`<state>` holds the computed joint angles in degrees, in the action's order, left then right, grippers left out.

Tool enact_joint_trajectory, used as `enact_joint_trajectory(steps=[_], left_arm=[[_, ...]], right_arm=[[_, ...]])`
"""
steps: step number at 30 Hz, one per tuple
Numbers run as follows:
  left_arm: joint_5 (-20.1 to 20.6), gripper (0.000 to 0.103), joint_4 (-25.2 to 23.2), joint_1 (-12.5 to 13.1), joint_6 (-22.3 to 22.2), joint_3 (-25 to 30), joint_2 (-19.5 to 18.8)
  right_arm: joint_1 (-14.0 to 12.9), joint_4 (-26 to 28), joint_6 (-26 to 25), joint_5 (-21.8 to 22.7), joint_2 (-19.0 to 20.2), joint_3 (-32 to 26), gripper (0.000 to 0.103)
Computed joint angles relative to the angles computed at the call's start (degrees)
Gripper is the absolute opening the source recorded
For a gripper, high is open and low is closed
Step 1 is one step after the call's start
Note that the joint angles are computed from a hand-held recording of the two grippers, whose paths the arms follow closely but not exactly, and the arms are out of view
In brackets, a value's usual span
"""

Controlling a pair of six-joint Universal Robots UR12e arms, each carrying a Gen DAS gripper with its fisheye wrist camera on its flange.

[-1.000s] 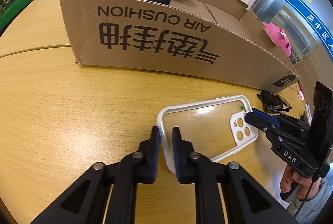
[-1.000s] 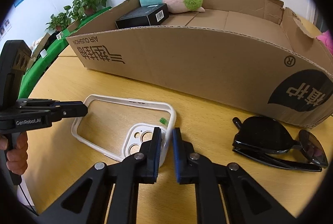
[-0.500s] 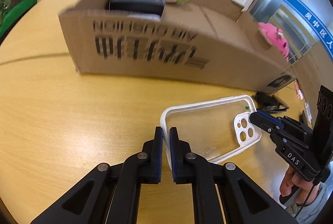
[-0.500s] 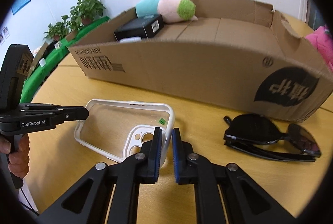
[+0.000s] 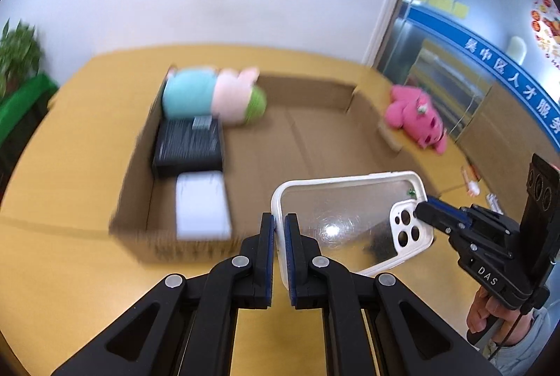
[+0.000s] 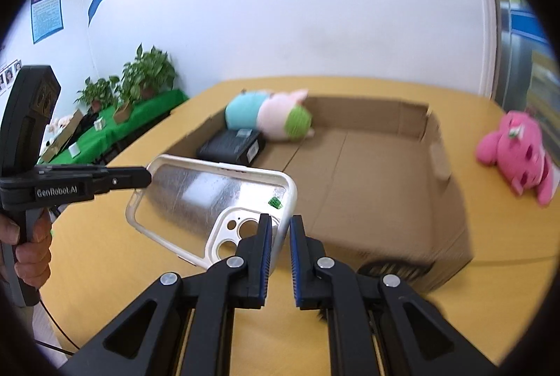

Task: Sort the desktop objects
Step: 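Lift the phone case with the left gripper and carry it over the box, then lower the phone case beside the power bank and open the left gripper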

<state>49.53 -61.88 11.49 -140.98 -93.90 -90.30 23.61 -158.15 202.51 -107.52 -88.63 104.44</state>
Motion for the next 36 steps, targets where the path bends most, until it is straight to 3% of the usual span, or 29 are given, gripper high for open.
enact_joint_trajectory(steps=[8,16,26,36], left_arm=[[-3.3,0.004,2.7,-2.7,-1.9,6.2,-3.3],[-0.8,0.004,2.5,-5.3,-3.1,10.4,-6.5],[5.1,0.004,-2.1,-7.7,-3.5,12.8,-10.6],[15.7,0.004,-8.9,-9.9,-4.8,13.5,-14.6]], right_arm=[[-1.9,-2.0,-3.7,-2.8,-0.2,-2.8,0.010],[-5.2,-1.6,-2.4,0.7,0.5,-4.5,0.010],[-8.3,1.0,0.9,7.2,2.2,-3.7,0.010],[-9.5,9.2,3.2,12.9,5.3,-4.1,0.010]])
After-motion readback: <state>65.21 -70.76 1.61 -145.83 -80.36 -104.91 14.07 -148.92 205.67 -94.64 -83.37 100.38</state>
